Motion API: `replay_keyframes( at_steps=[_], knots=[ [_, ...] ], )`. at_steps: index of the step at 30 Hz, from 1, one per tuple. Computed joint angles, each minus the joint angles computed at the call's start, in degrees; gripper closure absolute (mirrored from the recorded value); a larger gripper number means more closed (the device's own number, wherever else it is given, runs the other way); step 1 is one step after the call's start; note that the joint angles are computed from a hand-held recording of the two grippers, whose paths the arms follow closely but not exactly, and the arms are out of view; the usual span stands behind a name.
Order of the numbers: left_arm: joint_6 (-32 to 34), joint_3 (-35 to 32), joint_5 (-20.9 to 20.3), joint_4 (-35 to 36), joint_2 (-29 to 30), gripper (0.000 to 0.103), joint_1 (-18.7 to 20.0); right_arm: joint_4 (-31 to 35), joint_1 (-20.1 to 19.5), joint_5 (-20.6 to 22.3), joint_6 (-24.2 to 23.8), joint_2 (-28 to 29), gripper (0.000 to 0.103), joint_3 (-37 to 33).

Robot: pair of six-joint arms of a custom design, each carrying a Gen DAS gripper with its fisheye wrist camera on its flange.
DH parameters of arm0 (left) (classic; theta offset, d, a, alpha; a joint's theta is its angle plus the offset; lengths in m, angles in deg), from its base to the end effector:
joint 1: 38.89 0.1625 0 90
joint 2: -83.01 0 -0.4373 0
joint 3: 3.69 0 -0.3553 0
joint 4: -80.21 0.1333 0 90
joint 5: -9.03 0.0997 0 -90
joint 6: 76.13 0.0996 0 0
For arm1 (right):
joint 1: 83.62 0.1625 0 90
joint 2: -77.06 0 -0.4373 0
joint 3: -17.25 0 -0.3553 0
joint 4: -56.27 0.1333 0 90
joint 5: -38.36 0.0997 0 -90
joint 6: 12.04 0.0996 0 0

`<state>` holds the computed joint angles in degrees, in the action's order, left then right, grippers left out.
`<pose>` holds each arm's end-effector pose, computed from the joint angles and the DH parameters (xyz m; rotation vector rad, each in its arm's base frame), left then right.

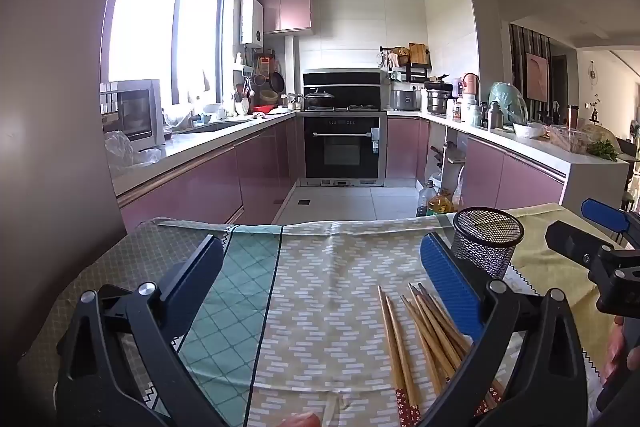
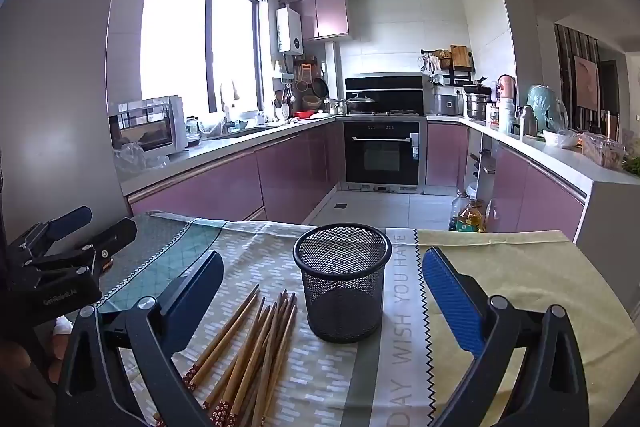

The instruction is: Organize utensils

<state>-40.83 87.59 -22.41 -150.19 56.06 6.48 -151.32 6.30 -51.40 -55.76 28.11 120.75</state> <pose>-0.2789 -0.5933 0.1247 0.5474 1.8741 -1.4756 0.1328 -0.6274 0.2466 0.8917 -2.2190 1.3627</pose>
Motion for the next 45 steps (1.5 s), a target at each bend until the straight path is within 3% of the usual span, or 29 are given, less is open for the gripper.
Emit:
replay_keyframes(
  at_steps=[45],
  knots=[
    [-0.5,-0.3,-0.7,0.1,0.4,0.006,0.0,-3.3,-0.4,1.8,1.2,1.0,0.007,-0.2]
  ],
)
